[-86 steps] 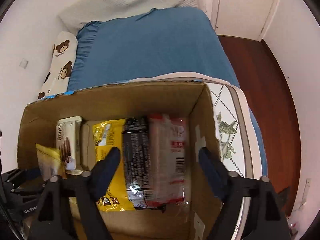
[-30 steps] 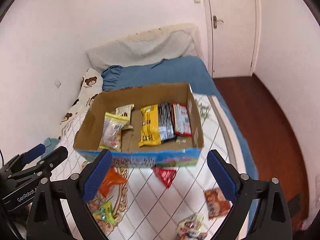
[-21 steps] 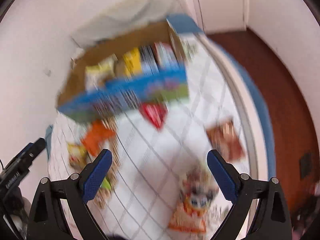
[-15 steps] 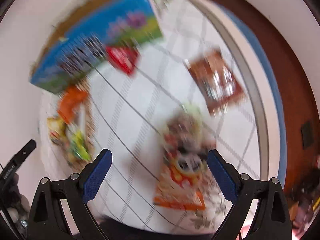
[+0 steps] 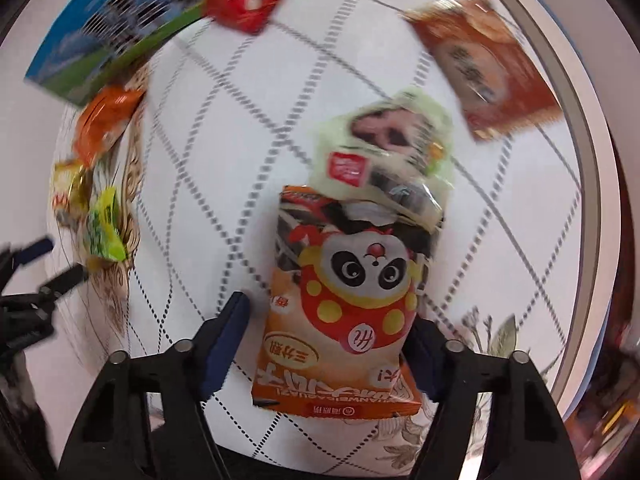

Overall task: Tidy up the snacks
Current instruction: 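Grasp the green candy bag with left tool while right tool grasps the panda-print bag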

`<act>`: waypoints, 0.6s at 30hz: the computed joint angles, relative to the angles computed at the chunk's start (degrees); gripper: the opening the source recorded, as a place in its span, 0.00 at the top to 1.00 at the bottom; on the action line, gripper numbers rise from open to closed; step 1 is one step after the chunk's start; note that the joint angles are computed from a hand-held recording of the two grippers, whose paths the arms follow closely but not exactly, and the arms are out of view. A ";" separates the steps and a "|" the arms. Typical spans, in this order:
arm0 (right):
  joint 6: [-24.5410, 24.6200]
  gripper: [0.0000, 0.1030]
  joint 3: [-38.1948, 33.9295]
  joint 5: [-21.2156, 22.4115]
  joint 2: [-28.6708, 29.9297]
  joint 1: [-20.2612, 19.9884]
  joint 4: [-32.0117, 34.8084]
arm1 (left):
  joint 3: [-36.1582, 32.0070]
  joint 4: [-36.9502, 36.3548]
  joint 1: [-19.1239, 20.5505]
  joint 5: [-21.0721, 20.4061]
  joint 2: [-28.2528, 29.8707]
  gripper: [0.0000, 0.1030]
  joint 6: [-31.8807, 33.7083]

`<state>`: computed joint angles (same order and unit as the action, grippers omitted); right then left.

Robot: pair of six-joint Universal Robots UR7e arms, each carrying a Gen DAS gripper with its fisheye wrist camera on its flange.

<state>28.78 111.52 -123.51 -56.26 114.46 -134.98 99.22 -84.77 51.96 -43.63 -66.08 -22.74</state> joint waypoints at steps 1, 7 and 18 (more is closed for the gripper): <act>-0.84 0.31 -0.46 -0.33 0.53 0.36 0.30 | -0.05 0.69 0.08 0.96 0.87 0.19 1.25; -3.63 0.34 -2.19 -1.60 2.31 1.74 2.40 | -1.77 -2.76 1.52 1.00 4.19 0.36 3.10; -5.11 0.34 -1.24 2.87 0.12 0.99 4.37 | -3.18 -11.75 9.83 -23.99 -0.77 0.40 -22.79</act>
<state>23.67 110.28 -120.63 -56.14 115.45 -130.61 96.04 -96.51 61.79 -67.62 -66.86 -45.54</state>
